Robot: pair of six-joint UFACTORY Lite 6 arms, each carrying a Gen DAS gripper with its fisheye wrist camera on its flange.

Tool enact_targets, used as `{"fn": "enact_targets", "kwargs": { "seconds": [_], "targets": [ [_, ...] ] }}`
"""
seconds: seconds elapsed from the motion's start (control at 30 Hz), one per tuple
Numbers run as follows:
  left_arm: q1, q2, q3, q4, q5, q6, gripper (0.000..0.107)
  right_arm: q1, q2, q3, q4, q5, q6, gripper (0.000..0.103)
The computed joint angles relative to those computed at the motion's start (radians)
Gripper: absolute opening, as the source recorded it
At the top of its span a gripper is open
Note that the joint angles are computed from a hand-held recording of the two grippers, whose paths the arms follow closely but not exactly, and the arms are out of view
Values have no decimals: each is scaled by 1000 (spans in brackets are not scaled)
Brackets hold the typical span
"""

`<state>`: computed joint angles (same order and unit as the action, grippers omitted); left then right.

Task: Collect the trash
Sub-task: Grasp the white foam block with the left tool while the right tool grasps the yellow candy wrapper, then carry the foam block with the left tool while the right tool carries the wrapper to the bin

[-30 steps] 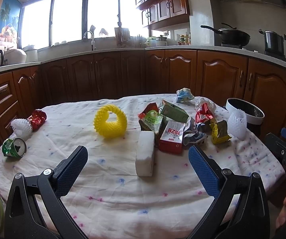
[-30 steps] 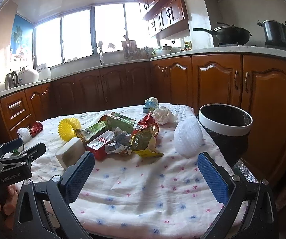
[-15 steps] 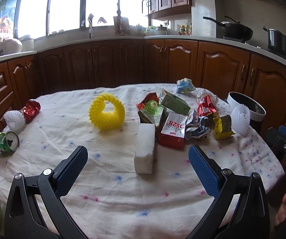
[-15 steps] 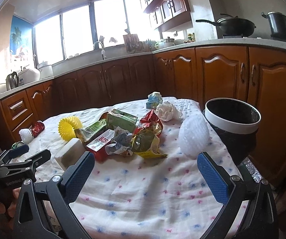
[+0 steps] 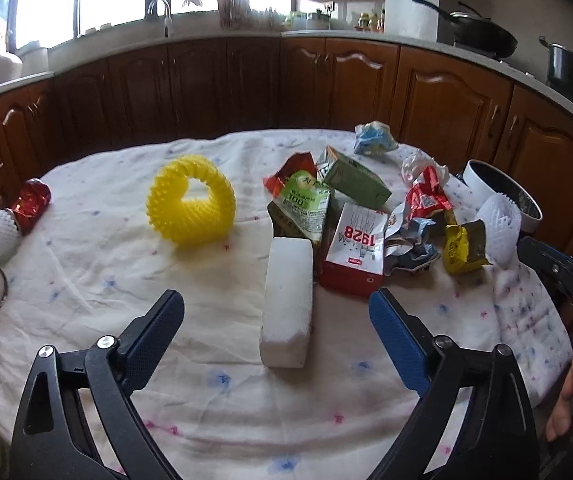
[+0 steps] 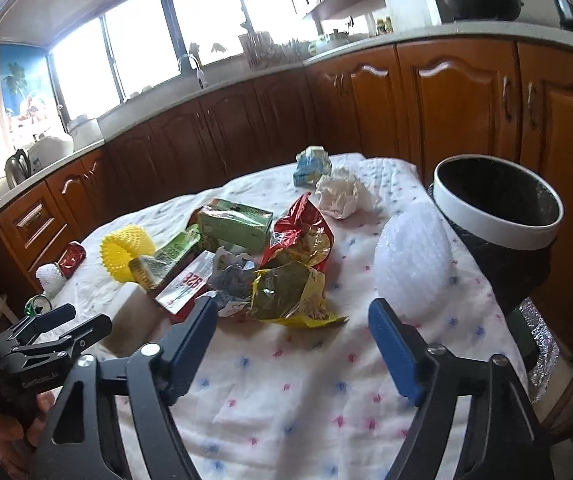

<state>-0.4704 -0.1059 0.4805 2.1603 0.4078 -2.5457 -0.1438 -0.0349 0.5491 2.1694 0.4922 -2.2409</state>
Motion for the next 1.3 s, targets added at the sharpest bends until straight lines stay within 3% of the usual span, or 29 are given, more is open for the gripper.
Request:
{"fn": "enact_targets", "kwargs": {
  "seconds": [0.13,0.27,0.33,0.4,0.43,0.5,0.6,0.7,0.93,1.1,1.23,1.3],
  "targets": [
    [37,56,44,57,-28,-33,91,14,129,110,-71,-33,86,55],
    [62,118,90,98,-60,-56,81,27,234,193,-105,-62,132,40],
    [75,148,110,129,-73,-80,75,29,266,220,-131,-69,162,27],
    [92,171,125,173,-92,-117,62,26,283,235,-160,-66,187,10],
    [101,181,131,206,-104,-144,56,23,285,237,-175,-57,196,8],
    [126,197,142,302,-140,-228,28,17,262,215,-173,-39,183,2],
    [157,172,121,472,-171,-397,27,10,221,187,-180,-19,183,0],
    [145,107,91,449,-184,-381,27,-3,155,146,-215,-1,208,0],
    [36,5,107,46,-188,23,27,-94,47,116,-354,55,326,0],
    [-25,67,221,-96,-203,175,27,-197,15,149,-455,98,406,0],
    [-46,129,333,-129,-269,222,27,-288,34,197,-501,126,435,0],
    [-82,179,413,-266,-263,367,27,-335,61,233,-521,139,452,0]
  ]
}}
